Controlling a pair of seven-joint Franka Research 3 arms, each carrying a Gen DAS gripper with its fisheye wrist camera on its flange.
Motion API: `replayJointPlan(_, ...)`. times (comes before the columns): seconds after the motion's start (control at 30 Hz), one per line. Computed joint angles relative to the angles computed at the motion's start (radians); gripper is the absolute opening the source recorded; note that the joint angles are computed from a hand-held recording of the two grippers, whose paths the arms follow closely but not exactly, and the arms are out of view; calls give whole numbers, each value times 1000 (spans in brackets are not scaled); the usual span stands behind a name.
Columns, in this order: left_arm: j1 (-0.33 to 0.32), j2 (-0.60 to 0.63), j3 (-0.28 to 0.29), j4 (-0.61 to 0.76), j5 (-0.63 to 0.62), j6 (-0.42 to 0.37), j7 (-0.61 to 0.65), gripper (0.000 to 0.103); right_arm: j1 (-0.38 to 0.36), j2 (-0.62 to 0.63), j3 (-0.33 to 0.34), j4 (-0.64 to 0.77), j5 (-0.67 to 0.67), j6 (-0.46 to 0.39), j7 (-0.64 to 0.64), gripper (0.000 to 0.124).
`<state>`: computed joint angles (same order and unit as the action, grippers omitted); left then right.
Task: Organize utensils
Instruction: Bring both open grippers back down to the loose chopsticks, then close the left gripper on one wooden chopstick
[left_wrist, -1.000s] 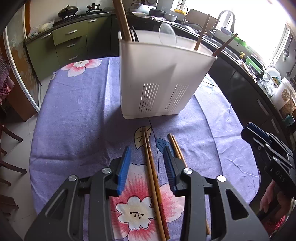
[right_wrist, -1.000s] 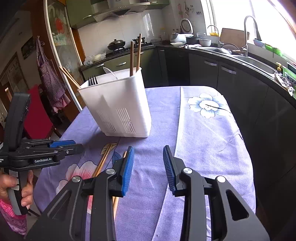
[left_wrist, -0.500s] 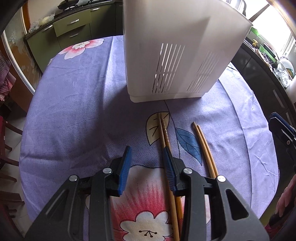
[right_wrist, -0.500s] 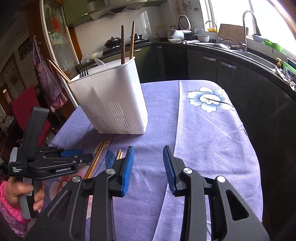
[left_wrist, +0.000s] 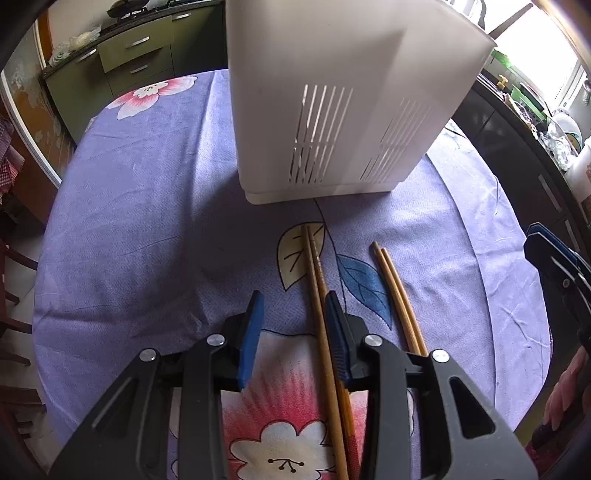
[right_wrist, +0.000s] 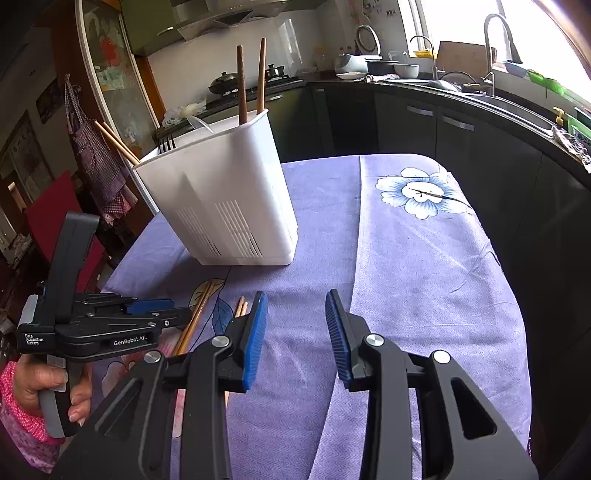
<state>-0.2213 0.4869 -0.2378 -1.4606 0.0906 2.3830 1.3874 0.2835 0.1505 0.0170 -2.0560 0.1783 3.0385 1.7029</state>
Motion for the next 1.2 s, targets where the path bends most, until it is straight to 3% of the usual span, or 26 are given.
replayJointPlan(0.27,-16,-1,8,4,30,-22,-11,33,-6,-8,7,-6,18,3,-12,33)
replayJointPlan(0.43,-16,19,8,50,31,-86,-6,33,-7,-5,12,-2,26,-3,-24,37)
replayJointPlan(0.67,-21,24,12,53,38,-81,-6,33,-6,7,16,13,38,-15,-42,37)
replayJointPlan(0.7,-24,25,15,55,45,-83,-9,32,-8,8,21,15,43,-17,-51,37)
replayJointPlan(0.77,-29,25,16,56,58,-87,-4,15,-6,12,26,19,44,-27,-70,37)
replayJointPlan(0.83,-24,20,9,50,49,-90,8,9,9,24,17,30,15,-47,-67,37)
replayJointPlan(1.0,-21,11,7,35,43,-84,19,7,27,79,21,77,-13,-101,-86,37)
replayJointPlan(1.2,-20,-10,10,0,53,-63,31,7,90,143,-31,137,-130,-146,-22,37)
